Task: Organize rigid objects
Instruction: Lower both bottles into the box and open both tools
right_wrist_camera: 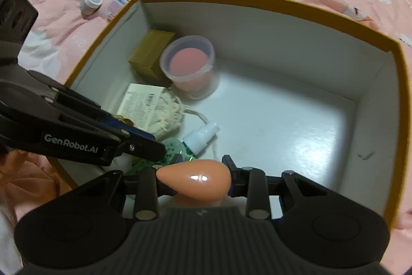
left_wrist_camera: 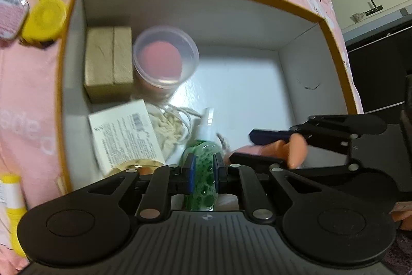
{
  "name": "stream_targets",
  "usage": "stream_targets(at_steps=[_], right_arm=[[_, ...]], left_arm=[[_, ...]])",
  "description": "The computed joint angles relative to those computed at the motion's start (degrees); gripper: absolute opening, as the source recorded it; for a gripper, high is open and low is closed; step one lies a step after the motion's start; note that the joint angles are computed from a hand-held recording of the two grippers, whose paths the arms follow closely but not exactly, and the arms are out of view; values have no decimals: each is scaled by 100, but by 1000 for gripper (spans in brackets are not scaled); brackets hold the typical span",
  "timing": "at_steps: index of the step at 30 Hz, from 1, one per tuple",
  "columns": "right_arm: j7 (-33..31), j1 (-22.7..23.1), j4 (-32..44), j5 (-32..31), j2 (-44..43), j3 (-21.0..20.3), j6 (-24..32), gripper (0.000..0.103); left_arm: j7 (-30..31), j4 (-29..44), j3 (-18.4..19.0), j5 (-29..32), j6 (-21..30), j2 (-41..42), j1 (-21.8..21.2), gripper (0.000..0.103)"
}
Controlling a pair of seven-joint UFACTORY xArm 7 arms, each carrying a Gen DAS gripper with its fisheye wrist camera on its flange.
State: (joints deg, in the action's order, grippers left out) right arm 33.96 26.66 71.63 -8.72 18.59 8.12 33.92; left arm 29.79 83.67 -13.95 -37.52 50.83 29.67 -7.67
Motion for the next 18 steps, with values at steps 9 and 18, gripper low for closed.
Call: stream_targets(at_steps=[9,18], right_arm=[[-128,171,386,-185,316,-18,80,32],[37,354,366,-496,203,-100,392,40]], left_arm=[[257,-343,34,78,-436,-304,-17,16],[904,-863,-40,-158,-909,-712,-2,20]])
